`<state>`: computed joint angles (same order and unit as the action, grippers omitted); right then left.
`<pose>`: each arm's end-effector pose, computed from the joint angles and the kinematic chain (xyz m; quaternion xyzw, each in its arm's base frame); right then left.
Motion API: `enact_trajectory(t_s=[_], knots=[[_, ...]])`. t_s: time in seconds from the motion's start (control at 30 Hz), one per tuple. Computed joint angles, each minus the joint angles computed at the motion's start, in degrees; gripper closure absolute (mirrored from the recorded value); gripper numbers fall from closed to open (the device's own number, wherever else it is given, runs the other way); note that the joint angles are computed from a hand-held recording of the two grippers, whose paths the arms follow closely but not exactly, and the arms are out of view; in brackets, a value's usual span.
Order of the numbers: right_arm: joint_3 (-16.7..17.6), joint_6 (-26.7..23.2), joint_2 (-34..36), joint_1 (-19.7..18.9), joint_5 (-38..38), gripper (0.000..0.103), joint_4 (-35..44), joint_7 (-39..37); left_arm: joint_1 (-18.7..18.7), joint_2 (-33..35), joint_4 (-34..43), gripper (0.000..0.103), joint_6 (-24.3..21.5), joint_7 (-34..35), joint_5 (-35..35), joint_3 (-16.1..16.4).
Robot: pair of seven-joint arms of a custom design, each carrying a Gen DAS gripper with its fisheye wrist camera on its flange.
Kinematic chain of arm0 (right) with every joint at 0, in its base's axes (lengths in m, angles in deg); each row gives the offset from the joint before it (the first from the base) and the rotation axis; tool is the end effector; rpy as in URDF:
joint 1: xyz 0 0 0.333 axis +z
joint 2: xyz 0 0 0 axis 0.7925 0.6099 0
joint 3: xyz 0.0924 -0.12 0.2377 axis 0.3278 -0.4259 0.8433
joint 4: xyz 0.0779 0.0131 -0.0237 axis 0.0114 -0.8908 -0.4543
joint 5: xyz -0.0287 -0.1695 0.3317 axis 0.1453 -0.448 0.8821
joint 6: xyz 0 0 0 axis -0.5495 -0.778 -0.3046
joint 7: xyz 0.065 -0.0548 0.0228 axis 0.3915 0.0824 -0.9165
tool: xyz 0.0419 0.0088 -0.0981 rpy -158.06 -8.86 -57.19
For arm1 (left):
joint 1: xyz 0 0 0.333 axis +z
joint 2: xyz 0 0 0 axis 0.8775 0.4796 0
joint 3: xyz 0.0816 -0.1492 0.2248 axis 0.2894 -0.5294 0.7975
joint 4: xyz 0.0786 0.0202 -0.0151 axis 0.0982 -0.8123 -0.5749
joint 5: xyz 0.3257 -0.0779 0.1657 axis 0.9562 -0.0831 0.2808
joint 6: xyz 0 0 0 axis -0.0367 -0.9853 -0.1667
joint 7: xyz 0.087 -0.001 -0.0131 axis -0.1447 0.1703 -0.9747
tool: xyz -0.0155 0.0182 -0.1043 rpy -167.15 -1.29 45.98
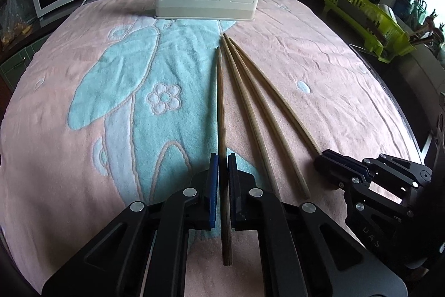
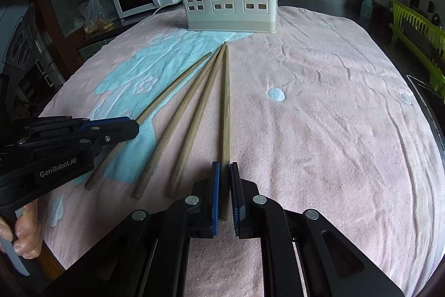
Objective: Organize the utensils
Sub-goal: 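Lift both held chopsticks and carry them over the white holder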
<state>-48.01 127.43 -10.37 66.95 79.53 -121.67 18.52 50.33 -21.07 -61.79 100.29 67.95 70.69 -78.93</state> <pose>0.5894 0.2126 0.3193 -0.8366 0.4328 -0.1034 0.3194 0.5535 -0.2148 0.3255 -0.7463 0.5929 -0.2431 0.1798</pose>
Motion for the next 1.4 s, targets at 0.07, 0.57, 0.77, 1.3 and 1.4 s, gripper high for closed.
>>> enact_trajectory(t_s=[0.07, 0.57, 0.77, 1.3, 1.4], knots=[[0.11, 0.45, 0.10, 0.03, 0.18, 0.094, -0.01, -0.16, 1.56, 0.90, 0.02, 0.097, 0.38, 4.04, -3.98, -1.89], [2.14, 2.61, -2.36, -1.52, 3.41, 0.096, -0.88, -3.04, 1.85, -0.32, -1.64, 0.097, 3.33, 7.89, -5.72, -1.40], [3.69, 3.27, -6.45, -2.57, 12.33, 0.096, -0.49, -12.18, -0.49, -4.84, -3.50, 0.097, 7.74, -1.32, 5.37, 3.70], [-0.34, -5.26, -5.04, -0.93, 14.45, 0.097, 13.93, -11.99, 6.64, -7.89, 1.11, 0.098, 10.18, -1.43, 11.65, 1.43], [-1.35, -7.68, -3.37, -0.88, 9.88, 0.097, 19.39, -7.84, 8.29, -8.69, 1.91, 0.098, 11.05, 5.15, 5.55, 0.72]])
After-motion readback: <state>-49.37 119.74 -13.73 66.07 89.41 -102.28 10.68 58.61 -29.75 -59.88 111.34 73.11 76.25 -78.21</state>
